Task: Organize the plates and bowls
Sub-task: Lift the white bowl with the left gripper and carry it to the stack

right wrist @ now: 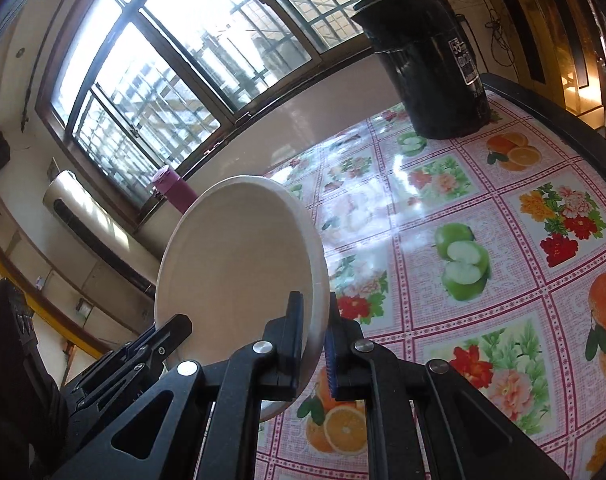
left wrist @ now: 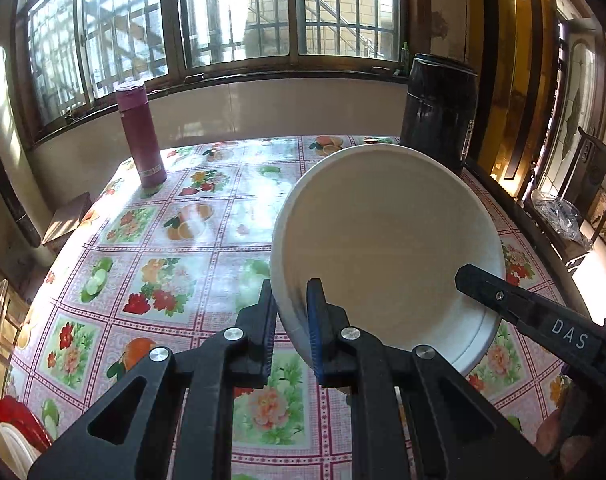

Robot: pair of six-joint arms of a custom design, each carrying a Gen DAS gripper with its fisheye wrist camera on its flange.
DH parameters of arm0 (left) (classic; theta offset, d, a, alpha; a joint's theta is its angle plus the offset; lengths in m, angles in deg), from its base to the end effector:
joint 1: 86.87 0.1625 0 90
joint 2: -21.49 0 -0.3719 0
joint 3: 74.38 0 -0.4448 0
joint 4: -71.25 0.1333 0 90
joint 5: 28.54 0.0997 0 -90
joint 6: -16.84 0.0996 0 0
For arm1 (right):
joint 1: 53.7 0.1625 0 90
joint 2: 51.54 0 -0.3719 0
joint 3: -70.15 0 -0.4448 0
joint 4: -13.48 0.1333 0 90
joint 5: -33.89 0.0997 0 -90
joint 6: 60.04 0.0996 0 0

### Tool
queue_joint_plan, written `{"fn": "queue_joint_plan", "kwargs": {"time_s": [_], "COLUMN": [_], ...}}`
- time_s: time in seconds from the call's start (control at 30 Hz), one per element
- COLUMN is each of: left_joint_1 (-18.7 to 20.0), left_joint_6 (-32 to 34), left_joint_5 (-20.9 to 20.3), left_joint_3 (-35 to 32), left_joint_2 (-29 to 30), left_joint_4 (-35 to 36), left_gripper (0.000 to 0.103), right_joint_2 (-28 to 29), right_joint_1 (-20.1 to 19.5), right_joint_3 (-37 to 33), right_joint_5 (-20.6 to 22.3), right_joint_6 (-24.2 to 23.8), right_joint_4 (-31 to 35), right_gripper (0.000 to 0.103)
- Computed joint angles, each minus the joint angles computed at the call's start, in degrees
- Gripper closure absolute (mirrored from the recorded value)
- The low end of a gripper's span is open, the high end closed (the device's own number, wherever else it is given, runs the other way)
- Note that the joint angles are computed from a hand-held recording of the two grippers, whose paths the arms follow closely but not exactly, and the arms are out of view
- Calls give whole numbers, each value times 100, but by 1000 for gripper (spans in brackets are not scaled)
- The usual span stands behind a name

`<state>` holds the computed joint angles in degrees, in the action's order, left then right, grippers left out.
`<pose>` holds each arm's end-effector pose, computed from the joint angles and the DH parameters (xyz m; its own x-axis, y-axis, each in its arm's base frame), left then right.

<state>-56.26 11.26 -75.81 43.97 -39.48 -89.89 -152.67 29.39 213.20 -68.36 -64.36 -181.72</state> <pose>-0.3577 -0.4450 0.0657 -0.5918 0.4993 -0.6328 0.7821 0.5457 -0.3008 0.0643 -0.4016 0.2755 -0.9487 0.2712 0.1624 -0.0174 0.4681 -0.8835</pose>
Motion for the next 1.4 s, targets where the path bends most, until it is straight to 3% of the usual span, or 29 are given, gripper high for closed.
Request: {"fn": "queue_joint_plan", "kwargs": {"time_s": [0.4,0.73,0.93,1.1,1.4], "left_joint_1": [-19,64,138,282,675], "left_joint_6": [-329,-988,-1307,-1458,-1775], "left_joint_5": [915,1533,1809,1880,1518], "left_joint_3": [1484,2305,2636,2782,2833], "left_joint_2": [-2353,-4369,-5364,-5826,-6178], "left_joint_4": [416,1669,2371,2717,3237], "left_gripper": [91,90,90,90,90], "right_joint_2": [1327,2771,3364,3737,4192], "right_joint_1": [1507,2717,3160,3378,3432], "right_joint_3": [-77,-673,-1001,-1194,-1447], "right_joint_5": [-271,-696,-819,-929,-1039], "right_joint_6": [143,297,336,353,502], "right_joint_4": [-519,-456,-243,-94,242], "right_gripper": [93,91,89,88,86]}}
